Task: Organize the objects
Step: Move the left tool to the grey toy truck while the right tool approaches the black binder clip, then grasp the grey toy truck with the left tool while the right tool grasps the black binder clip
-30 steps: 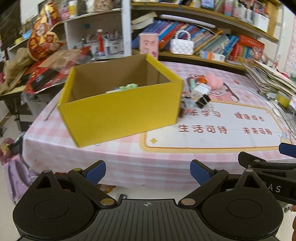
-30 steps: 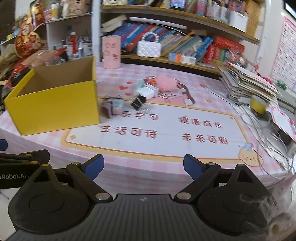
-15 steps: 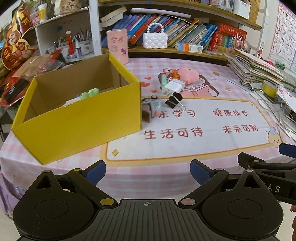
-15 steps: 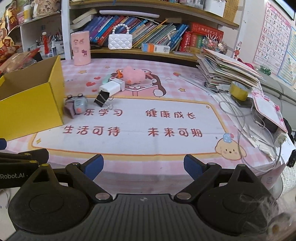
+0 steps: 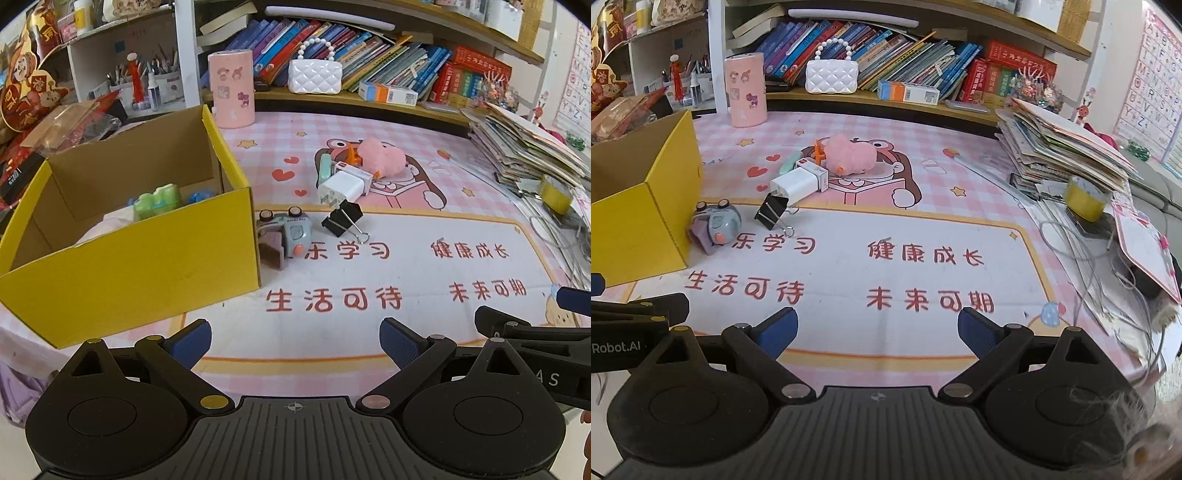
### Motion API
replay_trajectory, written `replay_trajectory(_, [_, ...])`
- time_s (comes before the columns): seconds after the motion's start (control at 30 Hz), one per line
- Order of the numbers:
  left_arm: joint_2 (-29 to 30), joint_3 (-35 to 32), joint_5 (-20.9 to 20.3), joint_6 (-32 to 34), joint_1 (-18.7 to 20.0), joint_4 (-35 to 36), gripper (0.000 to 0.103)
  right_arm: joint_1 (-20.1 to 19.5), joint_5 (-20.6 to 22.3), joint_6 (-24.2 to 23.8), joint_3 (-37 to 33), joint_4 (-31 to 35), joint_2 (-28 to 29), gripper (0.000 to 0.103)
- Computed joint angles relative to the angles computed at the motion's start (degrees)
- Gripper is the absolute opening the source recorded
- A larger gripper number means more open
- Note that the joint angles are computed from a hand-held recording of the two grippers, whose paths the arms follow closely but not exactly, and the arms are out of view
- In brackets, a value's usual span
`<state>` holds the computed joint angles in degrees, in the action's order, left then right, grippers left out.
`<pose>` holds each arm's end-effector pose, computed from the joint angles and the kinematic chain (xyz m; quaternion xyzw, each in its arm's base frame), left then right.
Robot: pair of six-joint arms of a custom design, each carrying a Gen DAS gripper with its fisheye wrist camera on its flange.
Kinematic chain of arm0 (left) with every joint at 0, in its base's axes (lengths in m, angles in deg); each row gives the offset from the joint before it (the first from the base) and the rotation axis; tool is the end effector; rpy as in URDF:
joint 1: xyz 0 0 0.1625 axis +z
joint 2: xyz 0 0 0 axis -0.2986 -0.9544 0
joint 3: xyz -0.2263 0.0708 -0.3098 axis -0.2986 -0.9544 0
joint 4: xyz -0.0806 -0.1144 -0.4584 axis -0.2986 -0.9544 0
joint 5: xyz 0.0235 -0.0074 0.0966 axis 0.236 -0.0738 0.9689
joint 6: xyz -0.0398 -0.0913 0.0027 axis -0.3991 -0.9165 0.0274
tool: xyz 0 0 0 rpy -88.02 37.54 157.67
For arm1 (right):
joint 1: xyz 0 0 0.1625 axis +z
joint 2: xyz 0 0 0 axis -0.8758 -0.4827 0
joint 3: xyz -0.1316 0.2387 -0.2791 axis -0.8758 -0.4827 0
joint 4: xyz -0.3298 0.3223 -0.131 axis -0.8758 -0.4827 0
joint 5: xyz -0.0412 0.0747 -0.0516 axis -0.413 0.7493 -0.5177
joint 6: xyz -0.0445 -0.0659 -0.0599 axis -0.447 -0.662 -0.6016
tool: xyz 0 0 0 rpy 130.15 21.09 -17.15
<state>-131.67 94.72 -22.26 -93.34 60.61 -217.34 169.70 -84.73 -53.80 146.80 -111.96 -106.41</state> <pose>-0.1999 -0.4910 0.1548 0.0453 0.8587 -0.3481 0.3734 0.2472 -0.5160 0.1230 0.2644 -0.8511 0.2889 0.3497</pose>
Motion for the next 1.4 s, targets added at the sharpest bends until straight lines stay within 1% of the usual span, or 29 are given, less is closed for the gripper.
replay_trajectory(0.33, [5.98,-5.54,0.55,-3.1,2.5,0.77,0.099,-2.86,3.45,-3.3,-6.01,5.48,2.23,0.094])
replay_trajectory(0.47, [7.86,-7.35,1.39,-4.92,3.05,1.34,0.099,-3.97,5.67,-4.13,-7.97,7.97,2.71,0.091])
replay_trajectory(0.53, [8.73,-8.26,2.16,-6.07,3.23,2.11,0.097,-4.49,6.64,-4.54,-9.11,9.31,3.09,0.087])
replay_trajectory(0.6, [9.53,-9.14,2.67,-6.86,3.37,2.75,0.096,-5.02,7.74,-4.46,-10.11,10.85,3.35,0.076])
replay_trajectory(0.63, [9.91,-9.48,2.99,-7.12,3.42,2.88,0.092,-5.32,8.38,-4.28,-10.64,11.73,3.47,0.073])
replay_trajectory(0.67, [10.31,-9.86,3.12,-7.14,3.49,2.83,0.081,-5.57,8.94,-4.1,-11.12,12.46,3.59,0.068])
replay_trajectory(0.7, [10.75,-10.32,3.19,-7.34,3.58,3.08,0.073,-5.87,9.72,-3.84,-11.65,13.39,3.67,0.062])
replay_trajectory(0.73, [11.08,-10.75,3.24,-7.77,3.66,3.63,0.057,-6.11,10.32,-3.71,-12.11,14.08,3.8,0.059])
replay_trajectory(0.77, [11.38,-11.08,3.18,-7.85,3.77,3.65,0.047,-6.36,11.03,-3.62,-12.47,14.78,3.87,0.056])
replay_trajectory(0.83, [12.13,-11.69,3.71,-7.82,3.78,3.45,0.039,-6.8,12.27,-3.73,-13.36,16.29,4.1,0.053])
replay_trajectory(0.87, [12.71,-12.04,4.54,-7.54,3.71,3.15,0.037,-6.94,12.74,-3.84,-13.7,16.94,4.19,0.052])
replay_trajectory(0.97, [14.87,-13.44,7.43,-6.32,3.85,2.25,0.036,-7.33,14.18,-4.6,-14.82,19.07,4.62,0.051])
replay_trajectory(1.03, [16.18,-14.81,8.82,-7.89,4.49,4.29,0.036,-7.5,14.79,-5.35,-15.53,20.07,5.03,0.051])
replay_trajectory(1.13, [17.33,-16.44,9.68,-9.92,5.61,7.04,0.036,-7.71,15.65,-6.85,-16.46,21.15,5.6,0.051])
replay_trajectory(1.2, [17.5,-17.16,10.4,-12.68,6.09,9.77,0.037,-7.83,16.18,-7.65,-16.94,21.75,5.91,0.051])
replay_trajectory(1.3, [16.97,-17.16,11.31,-15.96,6.52,12.27,0.043,-7.96,16.94,-8.55,-17.71,22.94,6.35,0.051])
replay_trajectory(1.37, [16.52,-16.83,10.9,-16.38,6.94,11.69,0.044,-8.01,17.47,-9.0,-18.22,23.54,6.66,0.051])
replay_trajectory(1.4, [16.45,-16.61,10.68,-15.42,7.15,10.2,0.044,-8.01,17.77,-9.14,-18.47,23.86,6.83,0.051])
